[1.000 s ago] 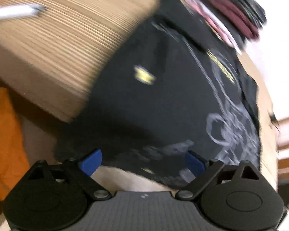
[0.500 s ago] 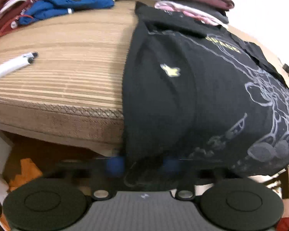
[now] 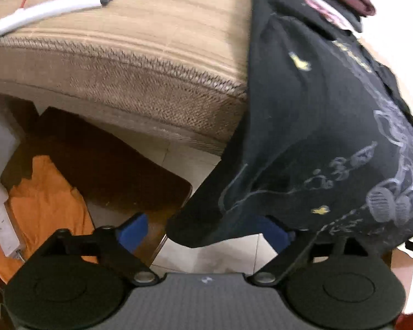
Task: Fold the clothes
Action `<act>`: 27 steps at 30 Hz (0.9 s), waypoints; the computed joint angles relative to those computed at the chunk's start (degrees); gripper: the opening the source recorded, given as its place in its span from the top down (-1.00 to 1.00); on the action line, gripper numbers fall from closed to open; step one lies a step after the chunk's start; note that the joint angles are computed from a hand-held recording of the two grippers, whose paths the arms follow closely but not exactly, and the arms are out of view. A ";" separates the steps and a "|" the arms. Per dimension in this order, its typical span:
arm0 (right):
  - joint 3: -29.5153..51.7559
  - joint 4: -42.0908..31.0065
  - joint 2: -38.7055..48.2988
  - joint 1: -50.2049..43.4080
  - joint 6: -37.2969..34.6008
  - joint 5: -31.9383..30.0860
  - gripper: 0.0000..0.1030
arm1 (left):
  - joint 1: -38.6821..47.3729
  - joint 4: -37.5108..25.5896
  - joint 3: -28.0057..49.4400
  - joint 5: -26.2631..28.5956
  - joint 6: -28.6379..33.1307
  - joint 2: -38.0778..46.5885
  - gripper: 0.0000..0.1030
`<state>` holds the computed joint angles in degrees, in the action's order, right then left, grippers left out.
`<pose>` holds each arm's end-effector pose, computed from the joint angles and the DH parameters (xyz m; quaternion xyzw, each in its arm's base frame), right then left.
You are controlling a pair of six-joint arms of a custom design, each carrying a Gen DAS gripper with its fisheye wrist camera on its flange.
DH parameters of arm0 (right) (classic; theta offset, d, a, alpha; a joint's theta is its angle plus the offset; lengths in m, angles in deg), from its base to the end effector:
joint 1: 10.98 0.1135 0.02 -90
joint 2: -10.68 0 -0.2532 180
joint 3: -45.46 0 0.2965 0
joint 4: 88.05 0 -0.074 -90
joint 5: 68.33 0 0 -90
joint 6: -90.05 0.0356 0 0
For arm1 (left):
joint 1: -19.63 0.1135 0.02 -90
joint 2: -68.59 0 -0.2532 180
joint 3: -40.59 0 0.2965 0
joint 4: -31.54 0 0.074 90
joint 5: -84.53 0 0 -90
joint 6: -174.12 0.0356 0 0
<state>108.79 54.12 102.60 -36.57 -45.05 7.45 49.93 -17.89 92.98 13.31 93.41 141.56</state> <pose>0.3034 -0.1356 0.1252 -0.1895 0.9530 -0.0185 0.2355 0.2305 0.1214 0.1502 -0.1493 0.9605 -0.0932 0.2155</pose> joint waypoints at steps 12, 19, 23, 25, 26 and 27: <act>5.72 -6.03 10.08 -4.58 -4.67 -4.68 -0.07 | -0.92 -8.28 -4.89 -4.93 -1.02 -8.79 -0.61; 19.15 -34.75 14.92 -13.41 -16.44 -19.64 -0.08 | -8.22 -12.33 -0.69 -14.18 -11.00 -24.06 -0.59; 41.33 -56.67 27.88 -12.62 -21.55 -30.99 -0.08 | -17.68 1.64 11.42 -17.20 -13.99 -10.98 -0.65; 51.87 -59.48 32.92 -11.24 -18.49 -38.02 -0.09 | -21.60 6.17 22.07 -17.57 -13.55 0.85 -0.81; 55.77 -55.82 34.43 -9.72 -12.24 -40.58 -0.09 | -23.00 7.69 27.81 -17.13 -12.52 6.92 -0.81; 59.06 -50.06 35.64 -8.06 -4.24 -42.26 -0.09 | -23.60 8.20 33.92 -16.72 -10.92 13.07 -0.81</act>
<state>167.85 4.06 138.24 -44.62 -49.29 -34.82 26.33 -9.69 126.90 -3.41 82.49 154.63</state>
